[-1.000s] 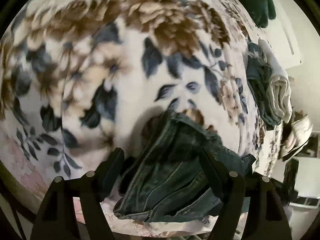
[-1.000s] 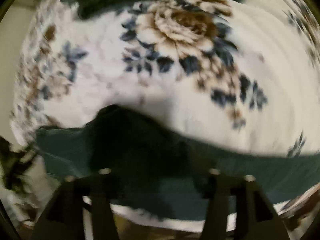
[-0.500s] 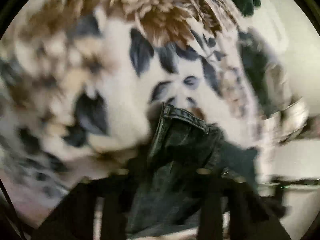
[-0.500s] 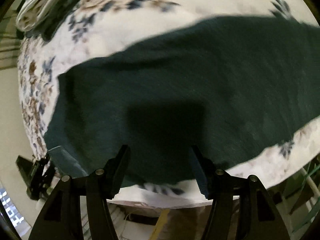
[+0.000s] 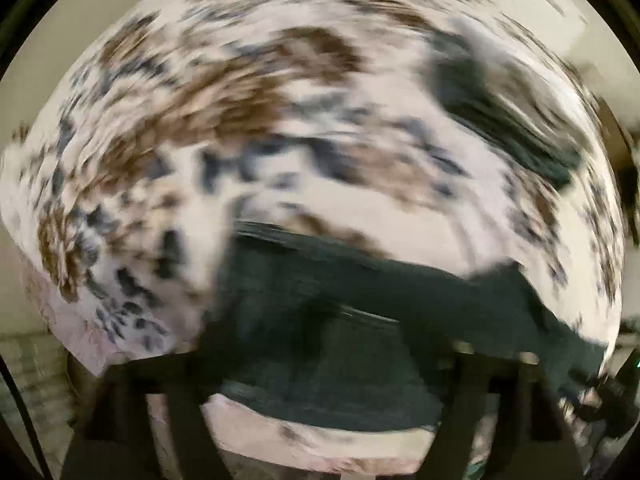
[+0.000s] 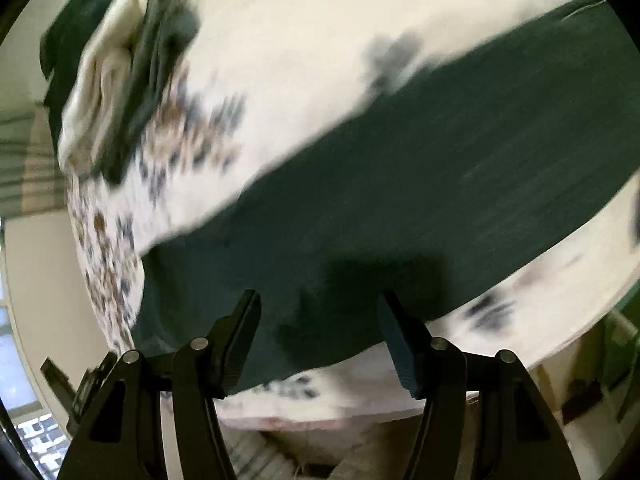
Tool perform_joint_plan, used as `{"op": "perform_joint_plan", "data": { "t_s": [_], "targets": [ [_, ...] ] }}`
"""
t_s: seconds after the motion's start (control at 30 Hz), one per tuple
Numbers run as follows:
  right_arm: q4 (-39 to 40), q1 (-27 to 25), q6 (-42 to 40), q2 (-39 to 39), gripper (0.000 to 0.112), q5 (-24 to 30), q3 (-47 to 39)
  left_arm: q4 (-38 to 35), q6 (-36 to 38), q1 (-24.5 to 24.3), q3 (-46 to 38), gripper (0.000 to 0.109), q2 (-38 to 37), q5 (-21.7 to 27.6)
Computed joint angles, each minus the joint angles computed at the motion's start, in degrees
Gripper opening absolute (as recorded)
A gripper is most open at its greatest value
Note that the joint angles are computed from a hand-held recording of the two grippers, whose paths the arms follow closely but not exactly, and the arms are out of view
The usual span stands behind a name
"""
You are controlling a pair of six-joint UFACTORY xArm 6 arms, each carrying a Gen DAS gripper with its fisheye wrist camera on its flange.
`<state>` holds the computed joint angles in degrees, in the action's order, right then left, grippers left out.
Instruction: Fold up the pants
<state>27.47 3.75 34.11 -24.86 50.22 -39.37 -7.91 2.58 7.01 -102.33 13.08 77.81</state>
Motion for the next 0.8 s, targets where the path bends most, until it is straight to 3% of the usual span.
{"op": "perform_joint_plan", "data": {
  "t_s": [0.1, 0.23, 0.37, 0.43, 0.53, 0.67, 0.8],
  "targets": [
    [-6.36, -11.59, -2.42, -4.93, 0.063, 4.38, 0.14, 2.89, -2.95, -8.57, 1.89, 0.096, -2.21, -0.04],
    [-10.65, -32.16, -10.87, -5.91, 0.063, 8.57, -2.26, 2.88, -8.92, -19.78, 1.03, 0.096, -1.03, 0.97],
    [-13.10, -47.48, -22.27, 3.88, 0.063, 8.63, -9.38, 3.38, -13.10, -30.90, -2.18, 0.096, 3.02, -0.77],
    [-13.24, -51.49, -31.44, 11.74, 0.063, 9.79, -15.01, 4.29, -14.40, -35.74, -6.58, 0.096, 7.14, -0.81],
    [-18.04, -51.01, -41.28, 20.59, 0.063, 11.86, -21.79, 7.27, -15.11, -41.93, -14.72, 0.096, 13.97, 0.47],
    [-25.47, -50.36, -48.07, 27.54, 0.063, 13.26, -26.18, 10.33, -14.53, -46.74, -24.60, 0.096, 21.77, 3.61],
    [-22.59, -51.60, -51.14, 31.82, 0.062, 14.83, -28.82, 11.25, -14.29, -48.78, -32.77, 0.096, 27.42, 8.01]
  ]
}}
